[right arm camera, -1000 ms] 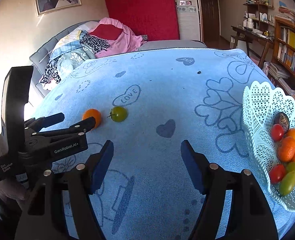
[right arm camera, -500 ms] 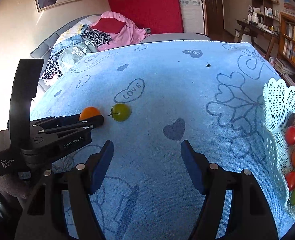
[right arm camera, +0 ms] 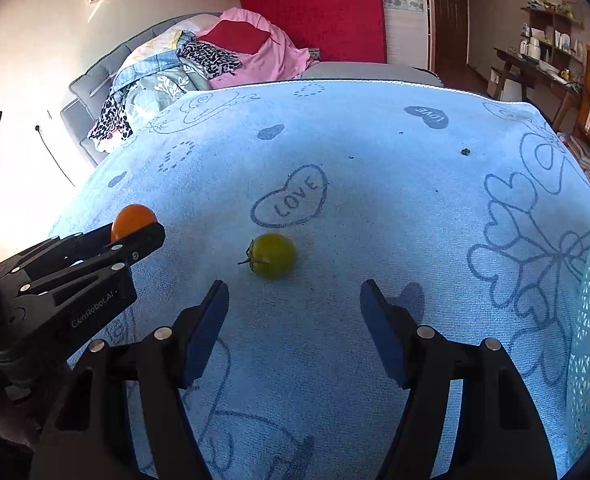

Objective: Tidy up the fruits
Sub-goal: 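Grasp the orange with the left tool while the right tool grasps the green tomato, then carry the orange and green tomato up toward the white basket with both tools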

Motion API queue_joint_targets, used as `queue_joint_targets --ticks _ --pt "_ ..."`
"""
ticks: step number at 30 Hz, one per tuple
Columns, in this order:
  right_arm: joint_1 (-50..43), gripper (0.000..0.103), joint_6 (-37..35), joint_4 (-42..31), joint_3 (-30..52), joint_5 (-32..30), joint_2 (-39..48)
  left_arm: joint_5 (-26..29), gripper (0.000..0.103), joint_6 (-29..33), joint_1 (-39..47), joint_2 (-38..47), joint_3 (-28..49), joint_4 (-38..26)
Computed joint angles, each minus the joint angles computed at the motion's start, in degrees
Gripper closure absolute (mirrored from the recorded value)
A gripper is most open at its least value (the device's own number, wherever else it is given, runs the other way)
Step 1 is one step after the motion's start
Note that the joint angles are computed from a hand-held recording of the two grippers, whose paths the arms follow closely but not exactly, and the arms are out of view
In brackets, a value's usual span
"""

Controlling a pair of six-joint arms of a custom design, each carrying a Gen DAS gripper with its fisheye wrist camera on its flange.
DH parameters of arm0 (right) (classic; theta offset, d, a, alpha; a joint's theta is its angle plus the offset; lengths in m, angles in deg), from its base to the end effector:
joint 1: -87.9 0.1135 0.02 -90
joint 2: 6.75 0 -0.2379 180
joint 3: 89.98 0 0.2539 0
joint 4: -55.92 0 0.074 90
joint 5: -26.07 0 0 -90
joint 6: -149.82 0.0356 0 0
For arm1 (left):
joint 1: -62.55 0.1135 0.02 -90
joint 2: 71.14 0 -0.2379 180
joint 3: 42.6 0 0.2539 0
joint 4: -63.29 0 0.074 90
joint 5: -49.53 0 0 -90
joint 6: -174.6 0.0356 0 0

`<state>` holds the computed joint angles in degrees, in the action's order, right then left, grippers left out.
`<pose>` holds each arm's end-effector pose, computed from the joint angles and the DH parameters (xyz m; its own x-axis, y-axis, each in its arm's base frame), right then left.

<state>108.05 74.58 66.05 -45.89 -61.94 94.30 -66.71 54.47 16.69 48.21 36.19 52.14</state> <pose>0.2623 0.0949 0.0542 -0.7441 -0.0018 -0.6680 -0.1369 0.9792 0.1498 0.2865 -0.2726 0.0726 -0.7001 0.0749 -0.7101 0.1173 0.9930 -0.0109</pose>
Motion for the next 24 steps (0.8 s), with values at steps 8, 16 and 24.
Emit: queue_joint_targets --ticks 8,16,24 --pt "0.8 0.056 -0.1 -3.1 8.6 0.3 7.3 0.1 0.066 -1.4 1.1 -1.7 -2.0 0.4" --pt "1.1 0.061 -0.2 -3.7 12.3 1.4 11.3 0.5 0.066 -1.4 1.0 -1.7 -2.4 1.0" --pt "3.9 0.067 -0.6 -3.2 11.5 6.7 11.3 -0.1 0.066 -1.4 0.4 -1.5 -2.0 0.8"
